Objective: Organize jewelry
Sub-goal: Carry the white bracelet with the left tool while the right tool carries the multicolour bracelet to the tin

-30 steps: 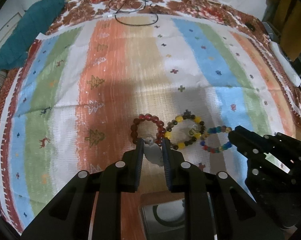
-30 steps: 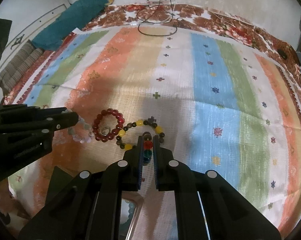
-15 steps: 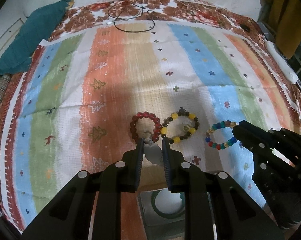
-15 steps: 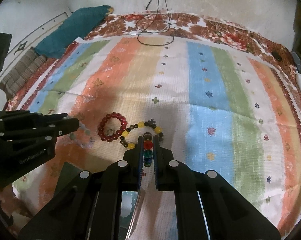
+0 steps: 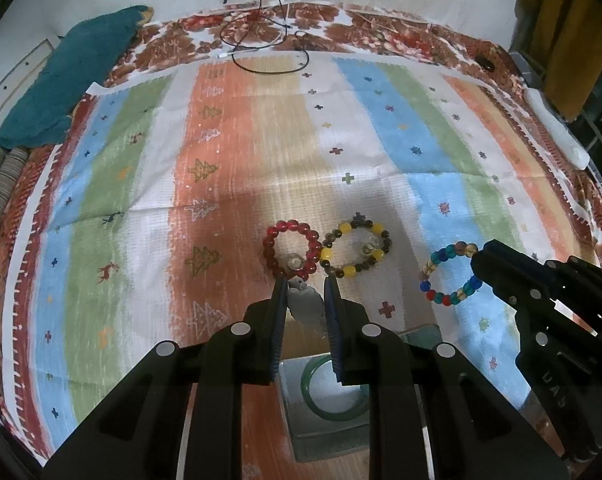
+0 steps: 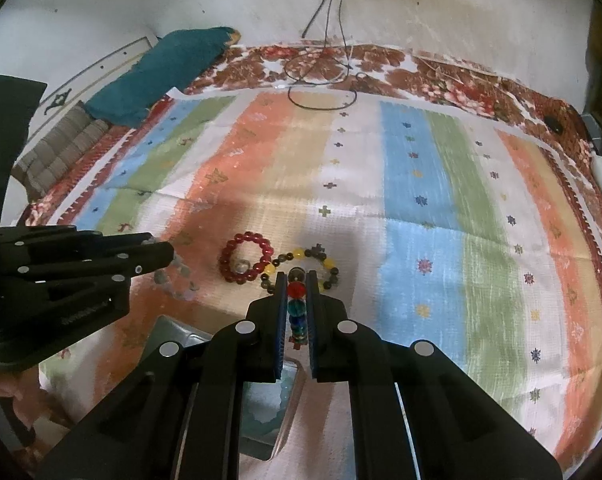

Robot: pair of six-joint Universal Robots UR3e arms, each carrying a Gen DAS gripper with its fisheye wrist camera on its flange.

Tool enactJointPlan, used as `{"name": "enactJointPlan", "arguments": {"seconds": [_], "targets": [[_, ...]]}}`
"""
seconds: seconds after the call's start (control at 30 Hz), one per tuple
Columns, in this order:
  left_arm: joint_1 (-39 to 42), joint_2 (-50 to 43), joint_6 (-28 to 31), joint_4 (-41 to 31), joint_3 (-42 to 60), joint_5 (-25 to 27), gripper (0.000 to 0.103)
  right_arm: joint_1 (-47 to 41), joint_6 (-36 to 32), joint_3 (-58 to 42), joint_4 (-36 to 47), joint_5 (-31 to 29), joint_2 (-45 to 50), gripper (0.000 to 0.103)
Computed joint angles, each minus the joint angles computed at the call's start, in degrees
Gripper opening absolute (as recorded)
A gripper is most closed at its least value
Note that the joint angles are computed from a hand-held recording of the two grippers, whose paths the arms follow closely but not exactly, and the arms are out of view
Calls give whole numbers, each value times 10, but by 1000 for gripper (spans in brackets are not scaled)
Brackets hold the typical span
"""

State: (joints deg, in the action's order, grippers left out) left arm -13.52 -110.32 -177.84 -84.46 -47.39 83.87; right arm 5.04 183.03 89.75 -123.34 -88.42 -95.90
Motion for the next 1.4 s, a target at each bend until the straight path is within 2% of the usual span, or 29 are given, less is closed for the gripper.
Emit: {"name": "enactJointPlan", "arguments": {"seconds": [0.87, 1.4], "targets": [[-10, 141, 14, 55, -168, 7, 18, 30, 8, 59, 6, 0, -81, 10], [-3, 186, 14, 61, -212, -7, 18, 49, 8, 72, 15, -3, -99, 10]]}}
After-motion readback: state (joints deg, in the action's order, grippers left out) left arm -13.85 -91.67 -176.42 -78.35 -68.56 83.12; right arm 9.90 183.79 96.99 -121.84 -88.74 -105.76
